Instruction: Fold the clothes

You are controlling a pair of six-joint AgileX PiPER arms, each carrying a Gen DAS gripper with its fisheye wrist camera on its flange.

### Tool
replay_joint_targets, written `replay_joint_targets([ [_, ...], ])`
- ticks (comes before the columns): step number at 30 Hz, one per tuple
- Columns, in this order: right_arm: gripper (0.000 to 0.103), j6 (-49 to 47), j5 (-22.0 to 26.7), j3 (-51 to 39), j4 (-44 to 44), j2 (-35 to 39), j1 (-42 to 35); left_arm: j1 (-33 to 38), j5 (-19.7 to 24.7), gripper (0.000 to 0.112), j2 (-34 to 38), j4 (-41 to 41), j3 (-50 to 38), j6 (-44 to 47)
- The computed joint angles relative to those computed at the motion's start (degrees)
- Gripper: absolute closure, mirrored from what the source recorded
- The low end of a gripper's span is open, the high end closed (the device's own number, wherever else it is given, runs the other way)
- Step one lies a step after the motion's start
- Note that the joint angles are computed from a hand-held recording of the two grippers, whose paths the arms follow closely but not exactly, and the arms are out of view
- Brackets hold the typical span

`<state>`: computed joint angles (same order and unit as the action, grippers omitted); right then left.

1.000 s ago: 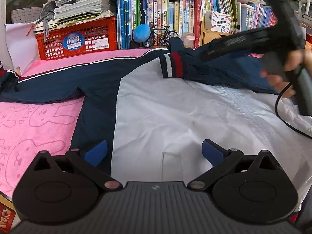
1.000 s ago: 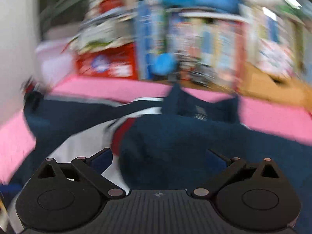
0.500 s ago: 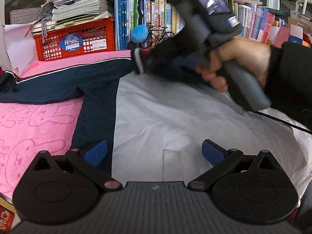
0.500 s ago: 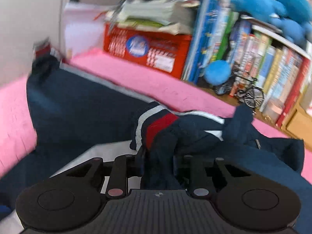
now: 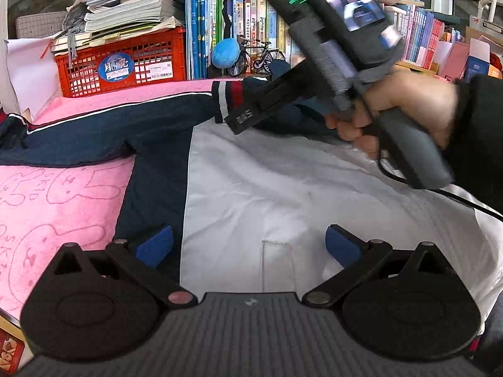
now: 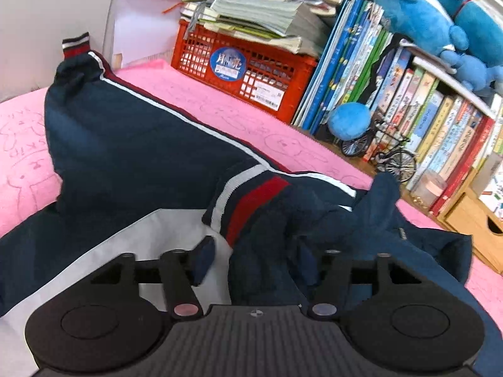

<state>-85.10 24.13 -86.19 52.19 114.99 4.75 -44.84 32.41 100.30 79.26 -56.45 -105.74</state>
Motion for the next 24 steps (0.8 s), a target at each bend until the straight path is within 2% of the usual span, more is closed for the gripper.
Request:
replay_joint_targets([
  [1, 0.036, -1.6, -0.5, 1.7, 1.3, -1.4, -0.5, 0.2, -0.1, 0.009, -0.2, -3.2, -0.8, 3.2],
  [3, 0.023, -6.1, -1.5, 6.5, 5.3, -5.5, -2.2, 1.0, -0.9, 0.009, -1.4, -11.8, -2.5, 10.7],
  [5, 0.012, -13.5, -1.1, 12.4, 12.6, -10.3, -5.4, 1.4, -3.0, 0.009, -4.4, -13.3, -0.9, 10.7],
  [6, 0.009, -15.9, 0.0, 15.1, 14.9, -12.6, -7.5, 0.9, -2.7, 0.009, -5.6, -12.8, -0.2, 9.7],
  [8, 0.008, -17.6, 3.7, 20.1, 16.0, -17.5, -13.2, -1.4, 0.7, 0.009, -7.0, -13.1, 0.2, 9.3],
  [12, 0.003, -11.7, 7.1, 29.2, 7.9, -26.8, -23.1, -7.0, 9.8, 0.009, -6.3, -19.2, -2.3, 14.2],
  [15, 0.001, -11.9, 10.0, 37.1, 4.0, -34.0, -31.6, -10.9, 12.0, 0.009, -7.3, -23.0, -1.5, 15.8],
  [19, 0.000, -17.8, 17.3, 47.8, 2.8, -44.7, -44.7, -18.3, 17.2, 0.009, -8.8, -25.7, -0.7, 16.6],
  [24, 0.000, -21.6, 32.1, 51.8, -0.5, -53.1, -58.3, -27.3, 25.0, 0.009, -9.7, -26.8, -1.6, 17.2],
])
